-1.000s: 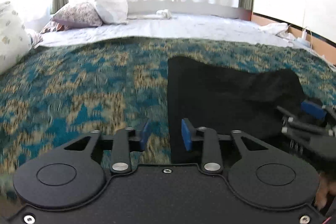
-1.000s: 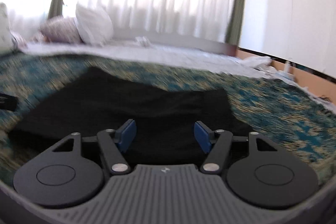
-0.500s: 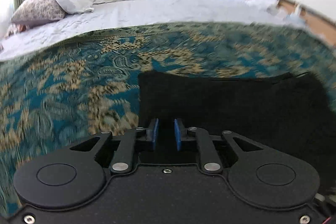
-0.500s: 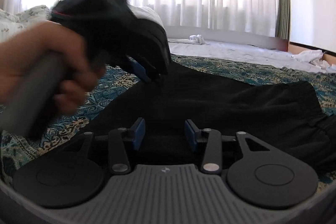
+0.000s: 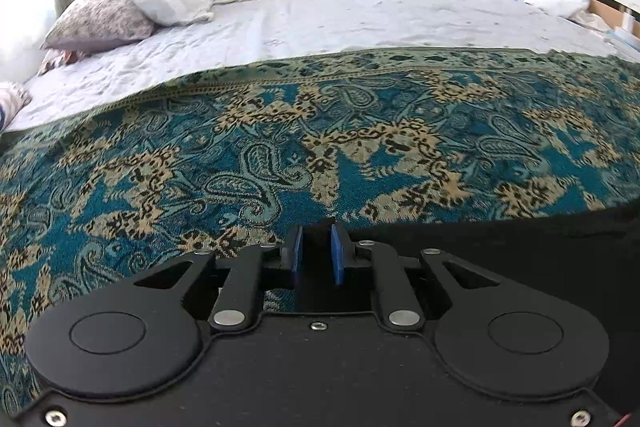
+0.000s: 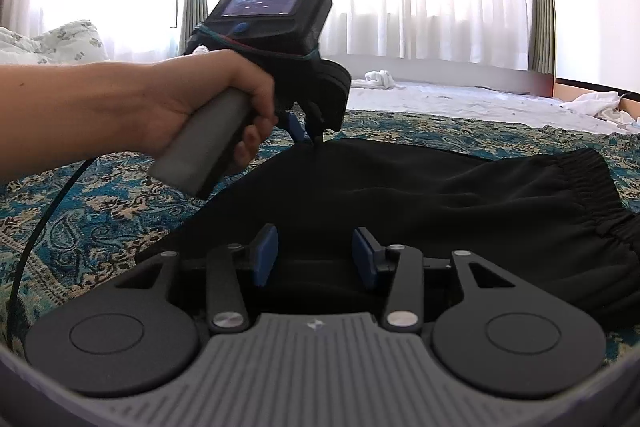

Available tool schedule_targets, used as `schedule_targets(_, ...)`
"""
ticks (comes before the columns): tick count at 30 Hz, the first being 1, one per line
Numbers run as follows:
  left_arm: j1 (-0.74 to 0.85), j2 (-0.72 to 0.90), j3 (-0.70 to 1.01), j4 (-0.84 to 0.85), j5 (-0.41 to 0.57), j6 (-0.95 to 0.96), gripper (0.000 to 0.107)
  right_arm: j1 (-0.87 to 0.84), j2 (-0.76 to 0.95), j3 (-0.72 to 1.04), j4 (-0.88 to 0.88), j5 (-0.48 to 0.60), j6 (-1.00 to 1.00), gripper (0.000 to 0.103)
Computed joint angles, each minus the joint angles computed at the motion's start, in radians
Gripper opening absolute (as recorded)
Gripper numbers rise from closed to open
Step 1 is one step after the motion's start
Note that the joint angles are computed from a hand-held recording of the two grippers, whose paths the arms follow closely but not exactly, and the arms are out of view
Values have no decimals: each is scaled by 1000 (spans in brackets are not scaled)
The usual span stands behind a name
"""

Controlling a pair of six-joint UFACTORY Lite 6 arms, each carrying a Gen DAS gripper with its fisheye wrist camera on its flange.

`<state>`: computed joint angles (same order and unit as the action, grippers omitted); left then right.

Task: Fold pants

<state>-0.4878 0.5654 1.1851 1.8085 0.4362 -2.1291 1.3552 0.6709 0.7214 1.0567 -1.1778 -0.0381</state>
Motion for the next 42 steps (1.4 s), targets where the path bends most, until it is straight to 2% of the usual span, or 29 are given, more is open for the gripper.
schedule_targets(3, -26, -11, 6, -88, 33, 69, 15, -9, -25, -40, -29, -9, 26, 62)
schedule_targets(6, -62, -80, -49, -107, 62, 75, 15, -5, -93, -123, -75, -32, 98, 65)
schedule_targets(11, -134, -268, -215, -103, 86, 6, 20, 63, -175, -191, 98, -61, 46, 66)
schedule_targets(18, -400, -536, -496, -182, 267, -107, 36, 158, -337, -346, 328, -86, -10, 69)
schedule_targets(21, -584, -607, -596, -284, 388, -175, 44, 217, -390, -407, 421, -85, -14, 71)
schedule_targets(25, -883, -603, -663, -456, 566, -311, 55, 320, -453, -476, 563, -78, -32, 74)
schedule_targets(27, -1012, -576, -673, -529, 622, -385, 63, 356, -473, -496, 612, -63, -36, 76)
schedule_targets(31, -1229, -511, -667, -662, 696, -526, 70, 412, -488, -521, 686, -31, -11, 80)
schedule_targets(34, -1314, -457, -635, -720, 742, -564, 73, 440, -485, -530, 717, -11, 9, 82)
schedule_targets(36, -1345, -435, -621, -736, 757, -572, 85, 449, -486, -533, 724, 2, 16, 85)
schedule_targets(42, -1336, -401, -602, -744, 758, -567, 85, 437, -475, -528, 702, 15, 21, 88)
